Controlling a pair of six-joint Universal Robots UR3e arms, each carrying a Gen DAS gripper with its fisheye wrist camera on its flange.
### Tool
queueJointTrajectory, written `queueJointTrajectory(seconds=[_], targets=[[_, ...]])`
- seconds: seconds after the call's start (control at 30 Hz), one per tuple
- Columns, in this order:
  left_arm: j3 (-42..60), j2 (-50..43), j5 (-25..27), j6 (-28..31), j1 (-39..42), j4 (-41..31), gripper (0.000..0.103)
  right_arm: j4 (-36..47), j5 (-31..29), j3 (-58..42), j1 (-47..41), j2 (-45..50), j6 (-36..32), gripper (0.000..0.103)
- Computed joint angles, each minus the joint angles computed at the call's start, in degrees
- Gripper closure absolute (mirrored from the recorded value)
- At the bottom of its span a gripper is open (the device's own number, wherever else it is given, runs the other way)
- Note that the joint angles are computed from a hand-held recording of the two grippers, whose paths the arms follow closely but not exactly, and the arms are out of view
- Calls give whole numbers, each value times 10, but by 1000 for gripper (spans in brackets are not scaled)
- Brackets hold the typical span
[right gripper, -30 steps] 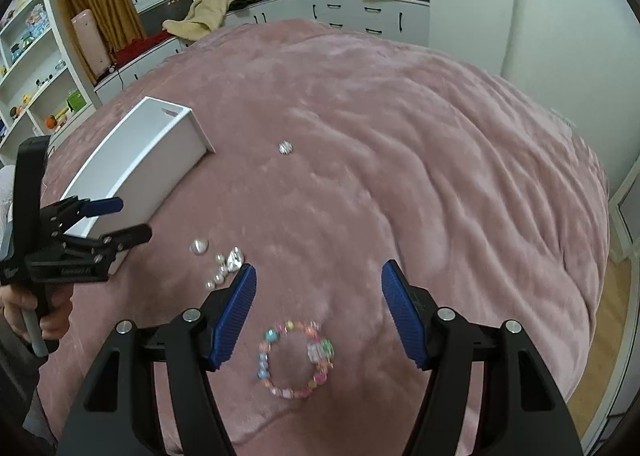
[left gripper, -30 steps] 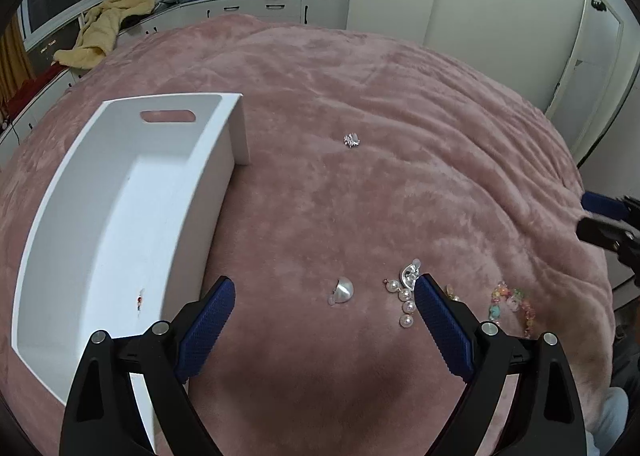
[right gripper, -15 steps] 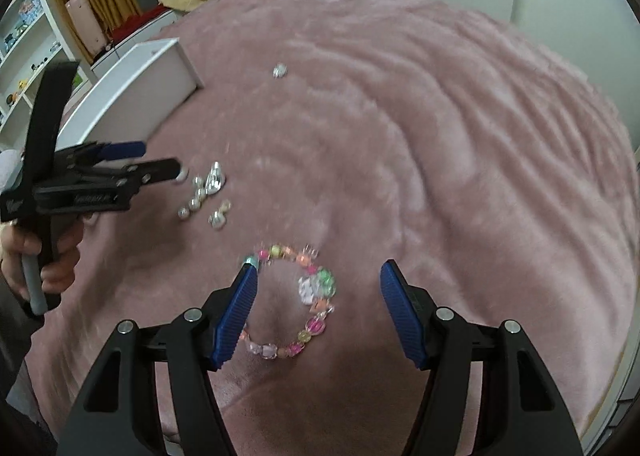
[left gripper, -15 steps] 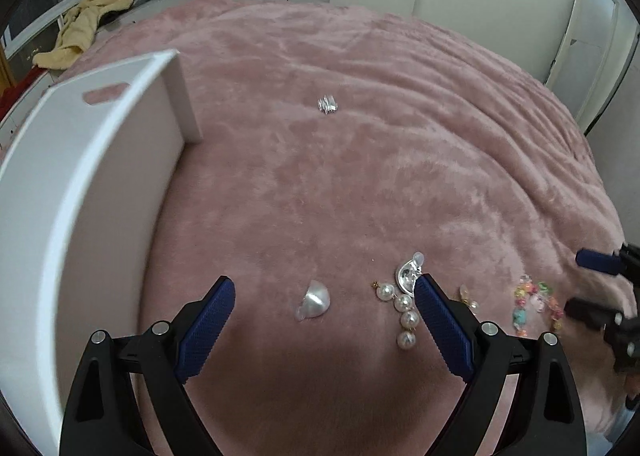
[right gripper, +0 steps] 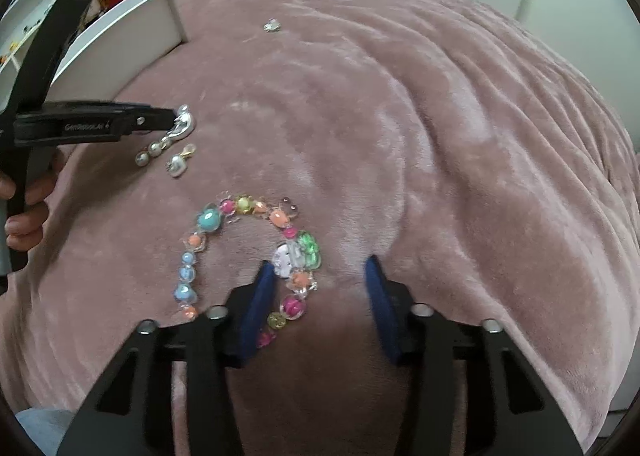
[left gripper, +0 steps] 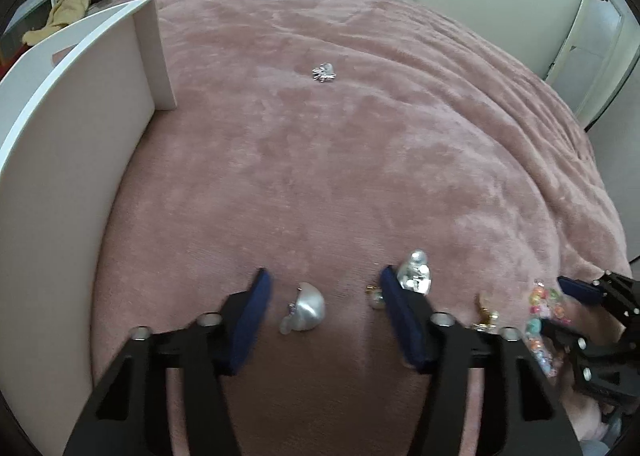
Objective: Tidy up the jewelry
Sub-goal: 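Move the left gripper to a silver pearl earring while the right reaches the colorful bracelet, then grasp the silver pearl earring with the left gripper while the right grasps the colorful bracelet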
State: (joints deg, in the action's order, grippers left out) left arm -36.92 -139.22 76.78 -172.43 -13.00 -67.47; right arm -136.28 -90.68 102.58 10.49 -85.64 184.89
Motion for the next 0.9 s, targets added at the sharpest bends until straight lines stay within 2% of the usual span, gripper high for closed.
queueJointTrajectory(seconds=[0.03, 0.1, 0.4, 0.63, 0.9], targets=[[4, 1, -5, 4, -1, -6, 64, -5, 3, 7, -4, -5, 1, 71], [-3, 8, -2, 9, -4, -8, 80, -7, 10, 17, -9, -18, 0, 77], [-105, 64, 15, 8, -6, 43, 83, -36, 24, 60, -24, -69, 19, 91], [-172, 115, 15, 26, -3, 73, 83, -48, 25, 75, -34, -118, 33, 92], [-213, 164, 7, 46, -9, 88, 84, -58, 54, 110, -70, -181, 60, 92]])
